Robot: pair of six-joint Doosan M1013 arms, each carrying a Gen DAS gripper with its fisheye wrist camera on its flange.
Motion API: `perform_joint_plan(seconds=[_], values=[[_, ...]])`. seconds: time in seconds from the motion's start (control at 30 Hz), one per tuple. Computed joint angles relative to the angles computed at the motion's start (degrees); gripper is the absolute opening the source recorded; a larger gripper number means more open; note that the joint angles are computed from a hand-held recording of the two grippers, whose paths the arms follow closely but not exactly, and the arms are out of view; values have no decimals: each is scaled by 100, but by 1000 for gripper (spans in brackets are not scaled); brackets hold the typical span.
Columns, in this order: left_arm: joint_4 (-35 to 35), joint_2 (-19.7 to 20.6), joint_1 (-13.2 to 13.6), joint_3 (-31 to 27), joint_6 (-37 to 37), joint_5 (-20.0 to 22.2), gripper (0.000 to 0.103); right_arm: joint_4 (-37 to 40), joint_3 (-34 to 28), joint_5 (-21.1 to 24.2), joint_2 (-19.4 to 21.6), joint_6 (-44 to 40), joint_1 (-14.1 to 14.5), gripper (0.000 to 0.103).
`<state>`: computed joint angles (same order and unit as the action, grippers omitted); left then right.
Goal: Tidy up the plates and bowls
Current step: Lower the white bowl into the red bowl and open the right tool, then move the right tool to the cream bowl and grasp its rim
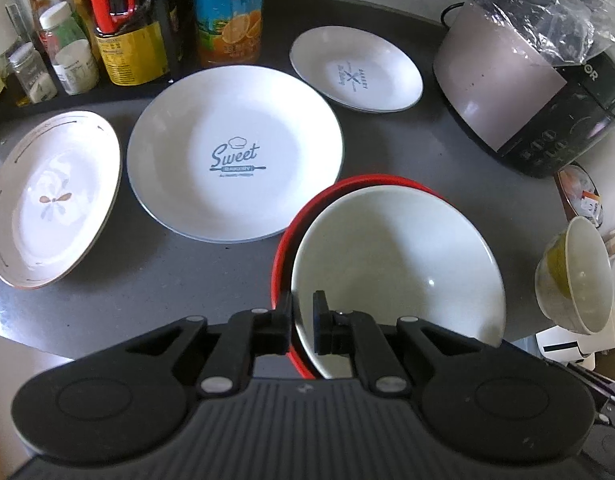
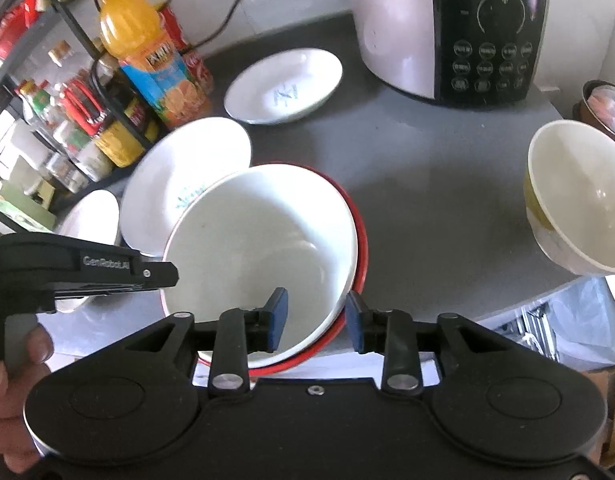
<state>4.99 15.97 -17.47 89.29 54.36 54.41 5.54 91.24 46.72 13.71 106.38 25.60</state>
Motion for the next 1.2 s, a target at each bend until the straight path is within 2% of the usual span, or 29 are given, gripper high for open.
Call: perform_joint_plan(seconds=[0.1, 0.2, 0.27, 0.3, 0.33, 0.47, 0.57, 0.7, 1.2], values=[[-16, -39, 9, -22, 36, -37, 8, -28, 36, -134, -77, -43, -4, 44], [13, -53, -18, -103, 94, -13, 16, 224, 94, -245, -152, -158, -86, 55], [164, -38, -85, -184, 83, 36, 35, 343, 137, -333, -195, -255, -138, 68], [260, -39, -127, -211, 63, 10, 40, 383, 164, -399, -215, -330, -157, 72], [332, -45, -164, -220, 37, -52, 49, 384, 193, -468, -240, -372, -173, 81], [450, -8, -271, -316, 12, -156, 72, 378, 265, -562, -293, -373, -264, 84], [549, 7, -376, -339, 180, -305, 76, 338, 323, -582, -330, -286, -336, 92], [731, 113, -502, -487, 82, -160, 78, 248, 422, -649, -398, -141, -454, 92], [610, 559, -861, -1084, 303, -11, 78, -126, 688, -812, -611, 397, -1090, 93]])
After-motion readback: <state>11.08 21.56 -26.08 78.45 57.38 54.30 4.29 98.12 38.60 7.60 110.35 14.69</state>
